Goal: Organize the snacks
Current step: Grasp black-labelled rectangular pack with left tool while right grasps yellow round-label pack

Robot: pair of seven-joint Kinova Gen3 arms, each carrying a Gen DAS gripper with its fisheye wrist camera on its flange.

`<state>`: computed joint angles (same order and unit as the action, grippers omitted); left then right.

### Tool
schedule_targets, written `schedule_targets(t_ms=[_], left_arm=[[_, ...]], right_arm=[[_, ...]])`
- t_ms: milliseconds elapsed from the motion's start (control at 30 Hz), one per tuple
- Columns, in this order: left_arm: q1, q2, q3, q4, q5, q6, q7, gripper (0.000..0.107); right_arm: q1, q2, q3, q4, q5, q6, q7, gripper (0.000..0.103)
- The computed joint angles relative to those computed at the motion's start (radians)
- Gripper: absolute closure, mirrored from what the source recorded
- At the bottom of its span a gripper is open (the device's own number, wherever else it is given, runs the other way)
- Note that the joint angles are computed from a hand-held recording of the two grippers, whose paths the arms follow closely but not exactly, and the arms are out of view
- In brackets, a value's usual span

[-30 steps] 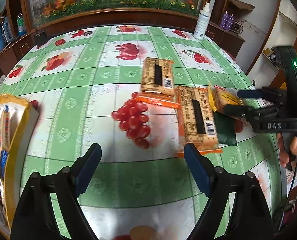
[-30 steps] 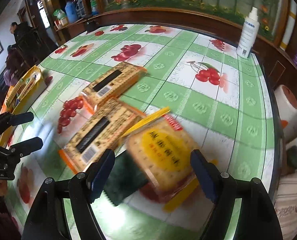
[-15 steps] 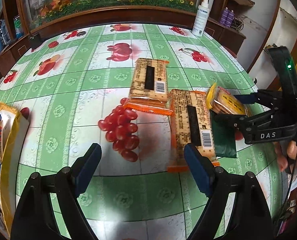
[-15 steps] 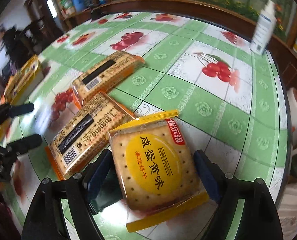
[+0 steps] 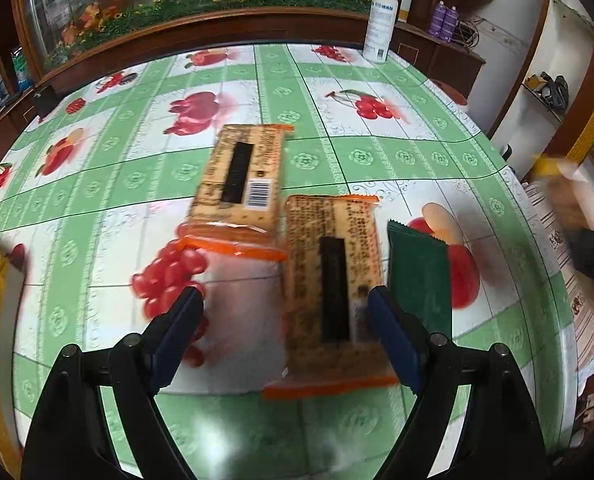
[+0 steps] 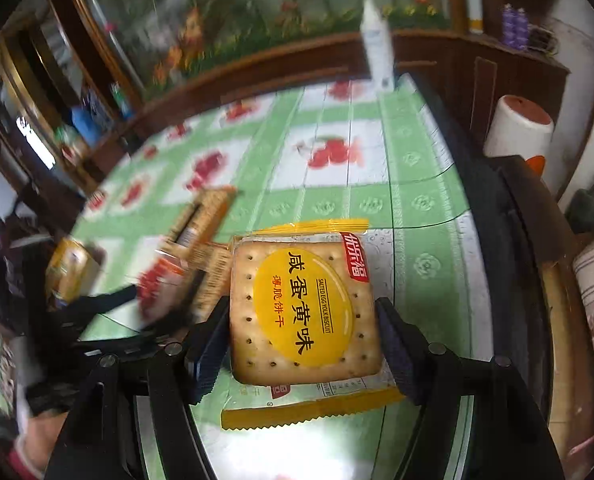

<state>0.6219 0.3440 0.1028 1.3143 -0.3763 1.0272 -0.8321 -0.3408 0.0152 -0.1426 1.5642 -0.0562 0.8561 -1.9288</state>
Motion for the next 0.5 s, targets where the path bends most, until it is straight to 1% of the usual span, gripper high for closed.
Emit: schedule_targets(t_ms=[33,100,167,233,267,333,367,400,467,500], left_arm=[[-0.003,0.005,0.007,0.000,-0.009,-0.012,0.011,0.020],[0.007,0.023,-0.004,-0.023,-0.005,-0.006,0.017,0.020],[0.011,0.045,-0.004,-0.052,-0.003,0.015,0.010,0.021],[0.020,0.074,-0.008,-0.087,0.001,0.053,0.002,0.021],[0.023,0.079,-0.006,-0.083,-0.004,0.048,0.014,0.021],[0.053,0.079,-0.025,-0.070,-0.036,0.038,0.013,0.020],[0.054,0.075,-0.026,-0.061,-0.037,0.028,0.015,0.020],[0.059,0.069,-0.029,-0.051,-0.044,0.022,0.023,0.022],[0.062,0.056,-0.030,-0.031,-0.056,0.009,0.028,0.030],[0.061,0.048,-0.028,-0.020,-0.059,0.002,0.026,0.037]], right_arm=[[-0.007,-0.032,-0.007,0.020,0.009,-0.015,-0.018,0.032],[-0.016,-0.076,-0.022,0.050,0.017,-0.041,-0.044,0.032],[-0.020,-0.121,-0.028,0.089,-0.009,-0.080,-0.046,0.032],[-0.022,-0.169,-0.031,0.134,-0.040,-0.123,-0.052,0.032],[-0.025,-0.194,-0.033,0.163,-0.060,-0.150,-0.056,0.032],[-0.022,-0.222,-0.045,0.203,-0.073,-0.182,-0.079,0.032],[-0.021,-0.230,-0.051,0.213,-0.075,-0.186,-0.088,0.032],[-0.023,-0.237,-0.053,0.228,-0.082,-0.192,-0.093,0.032],[-0.025,-0.253,-0.060,0.251,-0.092,-0.195,-0.108,0.032],[-0.023,-0.255,-0.067,0.257,-0.090,-0.196,-0.119,0.032]])
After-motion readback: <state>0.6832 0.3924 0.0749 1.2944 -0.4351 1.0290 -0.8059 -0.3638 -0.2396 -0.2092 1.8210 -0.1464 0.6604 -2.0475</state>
